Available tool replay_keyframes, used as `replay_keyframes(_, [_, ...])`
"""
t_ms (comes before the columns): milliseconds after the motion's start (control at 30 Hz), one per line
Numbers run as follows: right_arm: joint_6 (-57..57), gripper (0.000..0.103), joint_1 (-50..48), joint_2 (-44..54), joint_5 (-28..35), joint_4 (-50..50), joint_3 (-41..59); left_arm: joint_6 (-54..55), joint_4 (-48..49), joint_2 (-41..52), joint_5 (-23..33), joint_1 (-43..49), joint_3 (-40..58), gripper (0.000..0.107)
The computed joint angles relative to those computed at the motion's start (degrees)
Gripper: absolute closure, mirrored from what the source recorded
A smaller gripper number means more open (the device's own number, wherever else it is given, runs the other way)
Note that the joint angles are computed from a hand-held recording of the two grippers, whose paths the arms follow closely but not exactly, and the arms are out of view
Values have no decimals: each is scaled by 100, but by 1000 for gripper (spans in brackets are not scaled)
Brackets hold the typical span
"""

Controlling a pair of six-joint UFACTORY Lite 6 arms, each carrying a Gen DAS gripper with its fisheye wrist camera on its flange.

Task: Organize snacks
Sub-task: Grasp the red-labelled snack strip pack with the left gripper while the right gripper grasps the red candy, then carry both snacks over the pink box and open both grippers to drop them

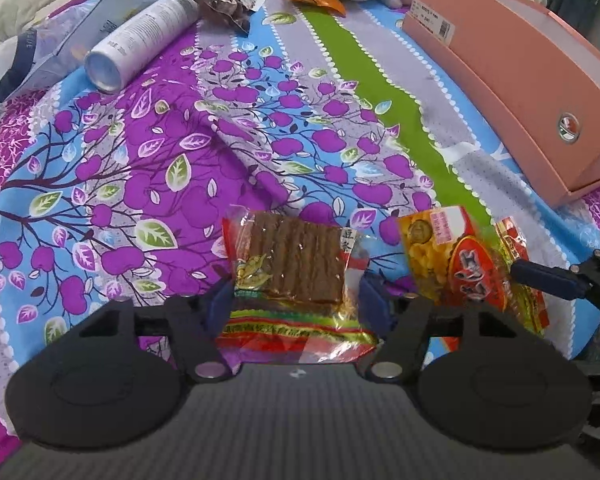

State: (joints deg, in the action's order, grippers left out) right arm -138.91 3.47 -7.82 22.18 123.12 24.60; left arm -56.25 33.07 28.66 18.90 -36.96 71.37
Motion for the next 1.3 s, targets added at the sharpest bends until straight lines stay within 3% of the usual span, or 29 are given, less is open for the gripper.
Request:
replay_keyframes(67, [80,66,-7,-167,-31,-62,-56,-59,-49,-70,5,5,-26,41])
replay_keyframes(267, [608,78,-92,-412,-145,-550,-67,-383,-86,-378,-73,62,-231,42])
replay_keyframes(533, [656,92,-222,-710,-374,-352,-83,-787,51,-702,-80,31,-397,42])
replay_keyframes(800, [1510,94,-514,-832,-258,-1156,54,-1037,117,-910,78,-67,-301,42])
replay_keyframes(1300, [5229,94,-1048,-1957,317,-4344,444,-1138,-69,-1411,1038,-539,752,42])
